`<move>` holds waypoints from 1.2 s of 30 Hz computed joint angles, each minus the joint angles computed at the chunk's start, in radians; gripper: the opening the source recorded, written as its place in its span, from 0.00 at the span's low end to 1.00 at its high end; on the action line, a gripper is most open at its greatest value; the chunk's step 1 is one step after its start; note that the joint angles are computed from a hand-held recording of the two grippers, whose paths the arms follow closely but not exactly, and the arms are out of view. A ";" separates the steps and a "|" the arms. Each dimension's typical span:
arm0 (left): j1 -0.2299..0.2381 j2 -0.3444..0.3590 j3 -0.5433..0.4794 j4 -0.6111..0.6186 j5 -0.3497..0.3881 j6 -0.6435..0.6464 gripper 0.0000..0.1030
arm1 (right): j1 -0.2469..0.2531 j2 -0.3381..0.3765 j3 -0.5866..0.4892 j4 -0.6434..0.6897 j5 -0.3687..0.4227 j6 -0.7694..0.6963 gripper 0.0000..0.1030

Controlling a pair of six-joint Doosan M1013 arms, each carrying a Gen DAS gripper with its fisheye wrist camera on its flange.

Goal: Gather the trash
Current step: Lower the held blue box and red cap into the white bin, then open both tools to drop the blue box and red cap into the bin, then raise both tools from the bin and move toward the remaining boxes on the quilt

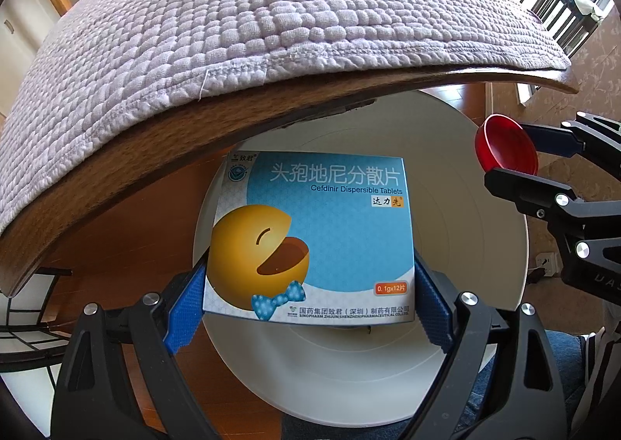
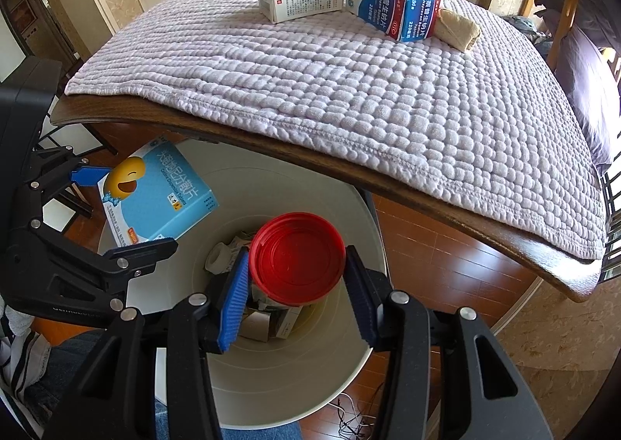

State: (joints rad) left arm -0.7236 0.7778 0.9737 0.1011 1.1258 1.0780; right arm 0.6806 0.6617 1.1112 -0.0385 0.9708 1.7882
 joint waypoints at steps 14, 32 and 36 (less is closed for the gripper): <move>0.011 -0.008 0.005 0.016 -0.056 0.011 0.94 | -0.021 -0.033 0.035 0.034 -0.053 0.010 0.76; 0.013 -0.041 0.053 0.011 -0.091 -0.003 0.94 | -0.022 -0.047 0.039 0.018 -0.056 0.024 0.76; 0.002 -0.053 0.050 0.037 -0.099 -0.017 0.94 | -0.021 -0.054 0.037 0.006 -0.067 0.030 0.76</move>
